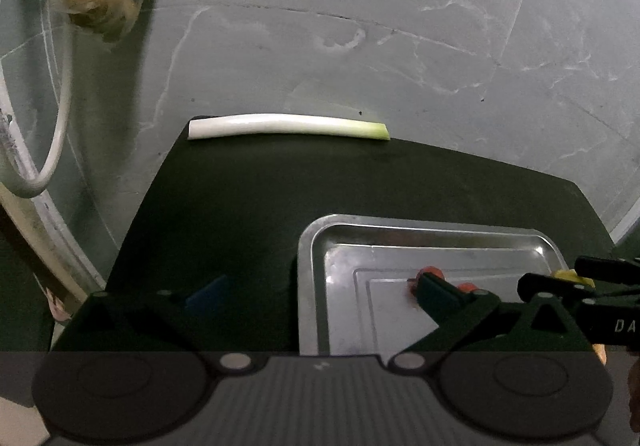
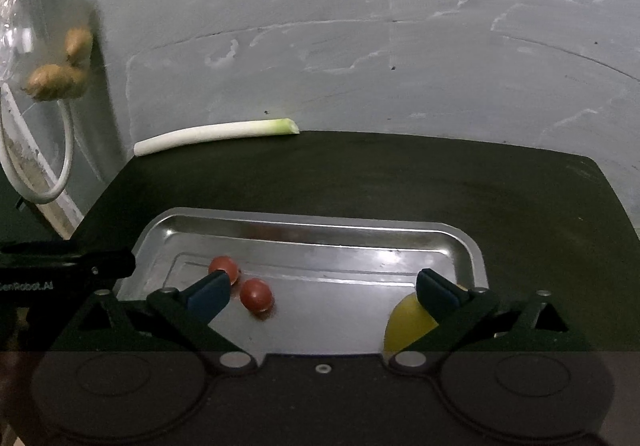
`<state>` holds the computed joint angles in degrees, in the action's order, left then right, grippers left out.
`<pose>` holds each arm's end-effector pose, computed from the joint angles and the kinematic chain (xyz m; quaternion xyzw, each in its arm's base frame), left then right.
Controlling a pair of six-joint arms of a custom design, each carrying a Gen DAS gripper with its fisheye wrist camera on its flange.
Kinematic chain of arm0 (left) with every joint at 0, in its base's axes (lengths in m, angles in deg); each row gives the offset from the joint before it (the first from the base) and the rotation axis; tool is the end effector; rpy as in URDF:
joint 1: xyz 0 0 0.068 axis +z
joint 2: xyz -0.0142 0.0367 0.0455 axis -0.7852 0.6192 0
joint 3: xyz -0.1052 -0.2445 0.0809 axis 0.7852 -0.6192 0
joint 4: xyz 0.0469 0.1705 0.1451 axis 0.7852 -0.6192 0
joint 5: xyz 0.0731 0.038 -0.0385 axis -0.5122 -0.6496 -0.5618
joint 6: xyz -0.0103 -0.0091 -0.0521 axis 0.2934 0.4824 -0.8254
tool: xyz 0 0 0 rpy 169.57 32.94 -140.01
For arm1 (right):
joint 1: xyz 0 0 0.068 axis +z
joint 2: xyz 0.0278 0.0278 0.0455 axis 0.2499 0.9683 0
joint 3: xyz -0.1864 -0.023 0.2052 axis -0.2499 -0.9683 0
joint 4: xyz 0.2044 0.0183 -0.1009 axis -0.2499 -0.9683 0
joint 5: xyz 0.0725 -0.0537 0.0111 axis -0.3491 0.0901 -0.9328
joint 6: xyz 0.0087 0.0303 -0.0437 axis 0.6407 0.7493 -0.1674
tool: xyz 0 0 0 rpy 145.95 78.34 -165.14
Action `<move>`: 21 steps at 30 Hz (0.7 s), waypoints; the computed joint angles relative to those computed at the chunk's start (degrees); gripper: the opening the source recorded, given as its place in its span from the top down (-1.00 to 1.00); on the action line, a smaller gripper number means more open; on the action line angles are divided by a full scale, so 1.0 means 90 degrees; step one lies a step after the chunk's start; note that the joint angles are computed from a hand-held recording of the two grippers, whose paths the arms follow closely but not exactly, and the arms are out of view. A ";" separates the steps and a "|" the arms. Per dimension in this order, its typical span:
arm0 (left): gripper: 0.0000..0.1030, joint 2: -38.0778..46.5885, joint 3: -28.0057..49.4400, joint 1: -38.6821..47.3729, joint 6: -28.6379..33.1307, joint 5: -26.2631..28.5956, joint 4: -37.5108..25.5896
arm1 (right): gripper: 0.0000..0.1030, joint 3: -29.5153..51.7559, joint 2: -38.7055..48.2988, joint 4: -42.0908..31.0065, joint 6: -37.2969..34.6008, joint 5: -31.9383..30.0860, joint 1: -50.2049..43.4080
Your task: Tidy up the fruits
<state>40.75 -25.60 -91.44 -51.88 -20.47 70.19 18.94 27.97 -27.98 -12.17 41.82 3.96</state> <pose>0.1186 -0.0794 0.1678 -0.0875 0.9226 -0.0572 0.3714 0.1927 -0.0232 0.1555 -0.1635 0.9333 0.0821 0.3090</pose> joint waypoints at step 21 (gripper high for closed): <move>-0.99 -0.0203 0.0334 -0.0896 -0.0454 -0.0497 -0.0838 | -0.98 -0.0115 -0.1097 -0.0774 -0.0122 0.0092 -0.0545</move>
